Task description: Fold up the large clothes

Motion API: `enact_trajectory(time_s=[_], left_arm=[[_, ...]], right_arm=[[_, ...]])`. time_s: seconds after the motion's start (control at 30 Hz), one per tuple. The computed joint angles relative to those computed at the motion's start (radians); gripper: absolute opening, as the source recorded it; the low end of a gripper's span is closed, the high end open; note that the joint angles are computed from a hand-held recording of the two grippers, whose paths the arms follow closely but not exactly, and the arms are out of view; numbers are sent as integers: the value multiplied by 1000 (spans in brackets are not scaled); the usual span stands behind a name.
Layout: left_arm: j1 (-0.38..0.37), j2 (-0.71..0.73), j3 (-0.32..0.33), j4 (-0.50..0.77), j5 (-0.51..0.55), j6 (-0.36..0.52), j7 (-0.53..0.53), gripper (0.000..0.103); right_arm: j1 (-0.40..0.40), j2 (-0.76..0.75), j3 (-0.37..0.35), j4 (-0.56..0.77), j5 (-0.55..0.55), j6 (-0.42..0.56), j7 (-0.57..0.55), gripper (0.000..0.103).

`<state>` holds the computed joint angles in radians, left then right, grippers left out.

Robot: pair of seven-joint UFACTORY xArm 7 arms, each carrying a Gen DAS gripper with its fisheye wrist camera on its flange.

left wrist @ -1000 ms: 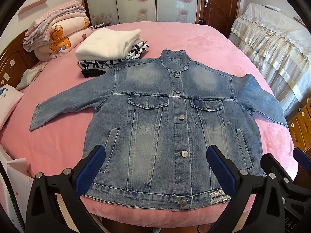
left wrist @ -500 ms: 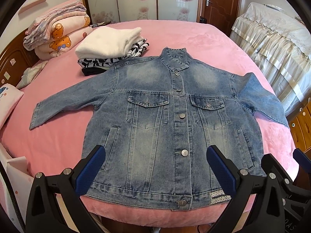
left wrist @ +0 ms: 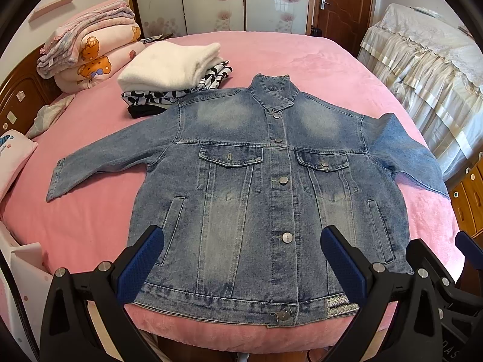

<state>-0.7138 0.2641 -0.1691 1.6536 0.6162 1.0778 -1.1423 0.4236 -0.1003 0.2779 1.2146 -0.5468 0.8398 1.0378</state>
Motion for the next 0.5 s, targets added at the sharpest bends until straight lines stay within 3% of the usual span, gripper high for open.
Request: enact_trajectory(time_s=[0.5], left_arm=[[4, -3, -2, 2, -10, 11, 6, 102]], right_arm=[[0, -1, -1, -2, 1, -2, 0, 103]])
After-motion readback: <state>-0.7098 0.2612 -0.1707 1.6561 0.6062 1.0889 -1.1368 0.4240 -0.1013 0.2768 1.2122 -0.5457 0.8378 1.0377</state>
